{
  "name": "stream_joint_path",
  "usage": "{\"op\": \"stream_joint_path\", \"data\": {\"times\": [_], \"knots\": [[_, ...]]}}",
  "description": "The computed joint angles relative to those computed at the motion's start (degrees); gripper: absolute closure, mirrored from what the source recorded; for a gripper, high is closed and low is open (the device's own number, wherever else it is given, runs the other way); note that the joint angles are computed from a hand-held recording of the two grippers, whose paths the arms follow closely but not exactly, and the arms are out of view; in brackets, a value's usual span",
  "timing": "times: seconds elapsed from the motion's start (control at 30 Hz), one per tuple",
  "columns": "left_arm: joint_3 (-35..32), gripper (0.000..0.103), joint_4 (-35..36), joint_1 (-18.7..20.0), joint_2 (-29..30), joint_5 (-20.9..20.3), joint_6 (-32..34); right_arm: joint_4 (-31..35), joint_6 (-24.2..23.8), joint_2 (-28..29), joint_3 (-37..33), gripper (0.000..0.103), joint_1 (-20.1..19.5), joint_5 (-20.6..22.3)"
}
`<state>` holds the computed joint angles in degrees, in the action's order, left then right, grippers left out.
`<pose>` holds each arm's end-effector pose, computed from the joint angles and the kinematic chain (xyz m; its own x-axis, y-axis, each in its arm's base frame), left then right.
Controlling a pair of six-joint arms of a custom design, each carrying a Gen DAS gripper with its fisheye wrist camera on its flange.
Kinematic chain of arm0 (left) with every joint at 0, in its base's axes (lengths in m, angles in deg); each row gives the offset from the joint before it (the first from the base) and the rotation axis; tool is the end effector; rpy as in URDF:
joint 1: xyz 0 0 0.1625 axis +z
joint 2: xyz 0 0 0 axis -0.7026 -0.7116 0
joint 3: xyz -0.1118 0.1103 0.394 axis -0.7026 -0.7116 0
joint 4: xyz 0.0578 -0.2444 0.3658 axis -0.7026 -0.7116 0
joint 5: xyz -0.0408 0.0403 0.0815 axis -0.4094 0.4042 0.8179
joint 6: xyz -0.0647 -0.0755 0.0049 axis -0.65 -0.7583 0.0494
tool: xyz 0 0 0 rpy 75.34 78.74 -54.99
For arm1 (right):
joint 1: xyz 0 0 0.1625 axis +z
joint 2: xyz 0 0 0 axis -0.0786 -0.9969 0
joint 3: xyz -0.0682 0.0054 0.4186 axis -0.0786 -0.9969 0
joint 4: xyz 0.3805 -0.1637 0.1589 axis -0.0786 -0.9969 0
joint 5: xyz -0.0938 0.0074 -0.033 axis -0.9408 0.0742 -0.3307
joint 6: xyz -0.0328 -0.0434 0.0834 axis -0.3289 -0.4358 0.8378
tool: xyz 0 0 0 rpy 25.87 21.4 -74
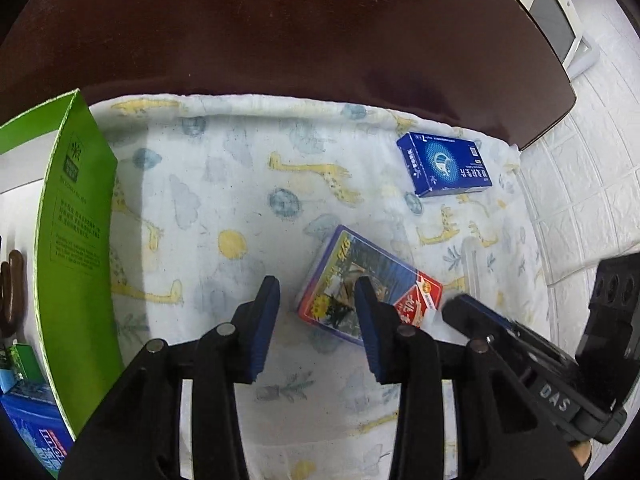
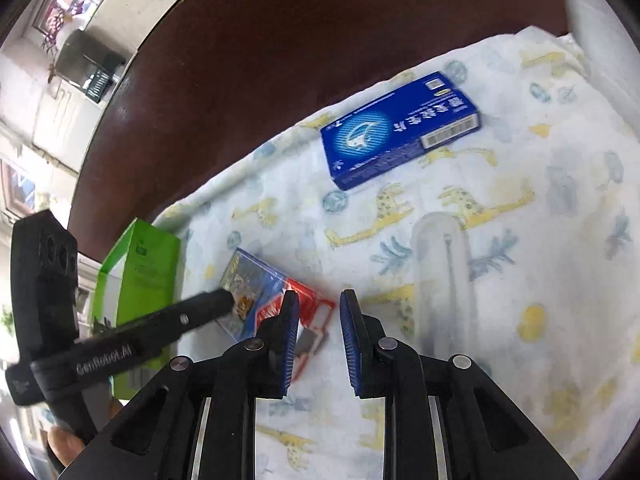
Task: Organize rigid objects
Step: 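Close both grippers together on the red card box, then carry the red card box into the tray box and open both grippers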
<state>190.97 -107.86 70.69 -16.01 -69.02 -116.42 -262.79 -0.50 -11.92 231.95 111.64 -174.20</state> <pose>-0.2501 -0.3191 0.1302 -0.8762 0.2079 -0.4348 0.3171 0.9281 -0.1951 0.1827 -0.2649 0.1670 -0.9649 0.0249 0.2614 -0.0995 0.8865 -0.4519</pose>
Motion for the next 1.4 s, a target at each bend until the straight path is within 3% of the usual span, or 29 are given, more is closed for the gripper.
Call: {"op": "stream_joint_path", "data": {"times": [0.1,0.17,0.23,0.33,0.4,0.5,0.63,0.73,0.83,0.97,1.1,1.2,1.4], "knots": [[-0.3,0.067,-2.4,1.1,1.3,-0.8,1.5,2.9,4.2,-1.9,0.8,0.079,1.3,1.0],[0.0,0.063,-4.7,1.6,1.9,-3.0,2.6,2.8,4.3,-1.0,0.9,0.079,1.2,2.6],[0.2,0.063,-3.2,-0.4,2.1,-1.4,2.1,1.9,4.0,1.1,0.5,0.079,1.1,2.0],[1.3,0.071,-2.2,-1.8,0.2,-2.7,0.8,-1.1,2.3,3.7,-0.3,0.072,1.2,0.8],[2.1,0.071,-2.3,-2.5,-0.9,-3.1,0.1,-2.2,-1.9,5.3,-1.4,0.072,1.7,-1.0],[2.5,0.071,-1.0,-3.5,-1.1,-2.9,-0.6,0.1,-5.6,5.4,-2.8,0.071,0.5,0.6],[3.0,0.068,-1.1,-4.2,-1.7,-0.5,-2.3,1.5,-6.6,4.8,-2.8,0.071,1.7,-1.0],[2.6,0.071,-3.2,-2.8,-0.1,-2.5,-0.7,1.0,-6.7,5.5,-2.6,0.070,2.3,-2.2],[3.2,0.071,-4.0,-3.1,-0.6,-1.7,-1.1,-1.0,-7.0,6.4,-2.3,0.070,1.0,-0.4],[3.9,0.073,-1.9,-6.8,-2.8,1.0,-1.2,0.6,-7.9,6.2,-2.9,0.070,1.6,-0.2],[3.2,0.073,3.8,-10.8,-7.7,5.0,-2.2,-0.7,-7.7,4.4,-2.5,0.070,5.1,-0.1],[2.8,0.072,10.3,-14.2,-13.5,8.9,-3.9,-0.8,-6.7,3.8,-3.7,0.070,9.9,-1.0],[2.3,0.072,33.5,-20.8,-29.7,16.7,-13.6,-3.7,-5.4,11.1,-8.8,0.070,20.4,-1.7]]}}
